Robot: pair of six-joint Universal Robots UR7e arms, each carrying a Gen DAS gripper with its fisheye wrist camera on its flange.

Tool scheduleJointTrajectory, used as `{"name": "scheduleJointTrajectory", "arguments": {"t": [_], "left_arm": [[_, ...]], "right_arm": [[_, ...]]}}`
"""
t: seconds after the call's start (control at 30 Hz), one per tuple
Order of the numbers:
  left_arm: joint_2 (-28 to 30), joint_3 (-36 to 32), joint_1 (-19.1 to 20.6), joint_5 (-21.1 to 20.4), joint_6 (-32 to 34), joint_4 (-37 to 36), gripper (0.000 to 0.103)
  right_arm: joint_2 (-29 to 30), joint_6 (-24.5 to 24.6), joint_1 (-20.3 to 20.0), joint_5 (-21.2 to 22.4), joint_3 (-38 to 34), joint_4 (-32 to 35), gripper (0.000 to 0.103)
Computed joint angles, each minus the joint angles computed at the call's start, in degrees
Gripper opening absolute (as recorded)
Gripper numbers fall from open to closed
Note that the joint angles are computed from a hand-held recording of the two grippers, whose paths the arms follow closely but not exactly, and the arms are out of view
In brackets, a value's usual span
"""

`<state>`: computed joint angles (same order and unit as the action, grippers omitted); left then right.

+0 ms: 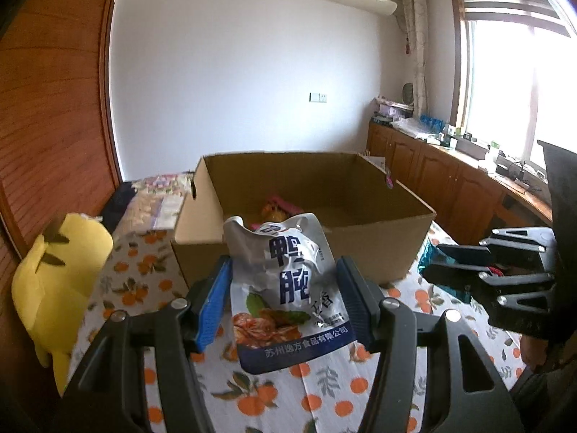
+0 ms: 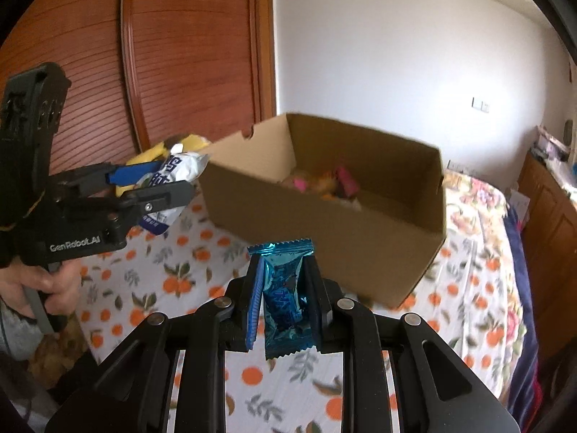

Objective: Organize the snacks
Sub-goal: 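Lift both held snacks and carry them over the box, then open both tools to drop the duck-neck pouch and teal candy into the box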

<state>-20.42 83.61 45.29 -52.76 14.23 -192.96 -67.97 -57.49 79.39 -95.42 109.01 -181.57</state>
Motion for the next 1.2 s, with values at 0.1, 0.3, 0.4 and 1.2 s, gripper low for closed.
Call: {"name": "scheduleJointTrajectory", "arguments": {"t": [0.1,0.3,0.4,1.2], "left_arm": [[0.4,-2.5,0.6,-0.7,1.3,0.9,0.058],[2.7,-9.5,2.1,-2.0,3.9,4.1,0.058],[4.3,-13.9,2.9,-3.2,4.8,6.7,0.058],[15.4,-35.4,6.9,-3.9,2.7,23.4,0.059]], "right_arm": [[1.9,0.4,1.2,-1.2,-3.7,0.8,0.02],[5.2,1.0,2.6,-2.2,-10.2,3.1,0.02],[7.4,0.7,3.4,-2.9,-13.8,4.1,0.021],[16.4,3.2,1.5,-6.4,-26.0,8.1,0.021]]}}
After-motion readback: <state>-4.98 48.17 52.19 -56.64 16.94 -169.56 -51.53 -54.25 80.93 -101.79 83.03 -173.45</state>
